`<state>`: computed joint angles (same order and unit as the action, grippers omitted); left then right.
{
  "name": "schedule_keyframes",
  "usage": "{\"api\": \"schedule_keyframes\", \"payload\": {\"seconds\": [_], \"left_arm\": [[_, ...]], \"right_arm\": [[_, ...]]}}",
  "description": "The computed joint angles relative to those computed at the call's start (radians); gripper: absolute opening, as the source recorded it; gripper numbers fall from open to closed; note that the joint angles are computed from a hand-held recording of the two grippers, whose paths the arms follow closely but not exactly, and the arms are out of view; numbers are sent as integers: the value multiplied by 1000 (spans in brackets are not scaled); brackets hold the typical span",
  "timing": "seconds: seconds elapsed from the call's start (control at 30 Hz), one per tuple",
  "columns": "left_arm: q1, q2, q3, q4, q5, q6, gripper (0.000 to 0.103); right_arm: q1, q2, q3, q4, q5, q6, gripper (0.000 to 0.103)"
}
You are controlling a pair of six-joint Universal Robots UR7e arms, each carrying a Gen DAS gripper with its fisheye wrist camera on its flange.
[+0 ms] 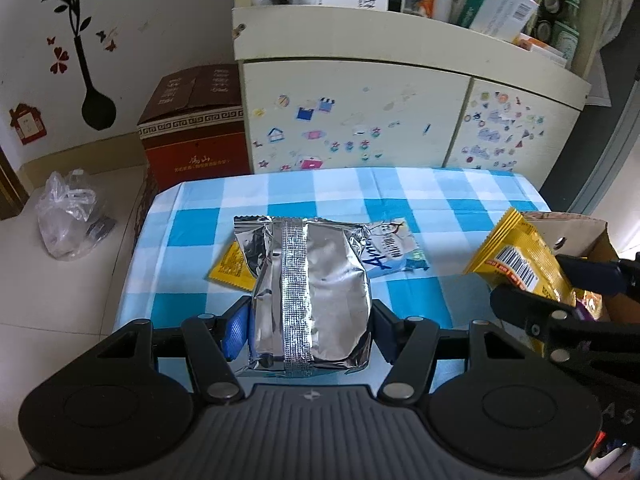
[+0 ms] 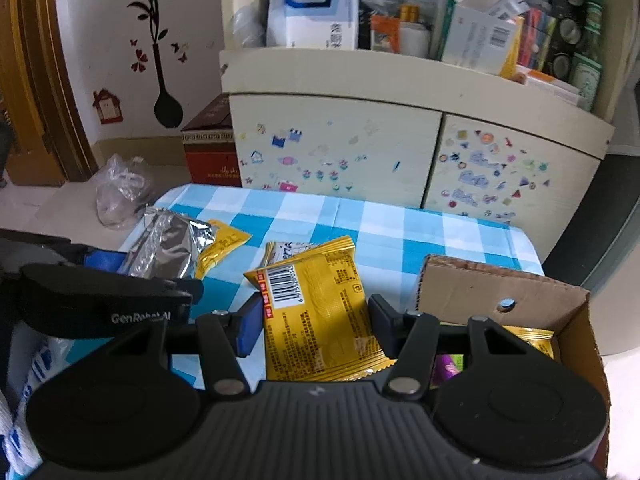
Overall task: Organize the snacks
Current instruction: 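Carry the silver bag into the box with the left tool while the right carries the yellow bag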
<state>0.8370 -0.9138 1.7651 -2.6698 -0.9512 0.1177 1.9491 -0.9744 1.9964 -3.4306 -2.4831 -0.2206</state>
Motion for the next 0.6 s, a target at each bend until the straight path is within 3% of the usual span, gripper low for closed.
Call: {"api": "schedule_keyframes", "payload": {"seconds": [0.6], "left_arm": [[-32,-21,54,-57,-56,31,67]], "right_arm": [[12,-129,101,-47,-10,25,57]]}}
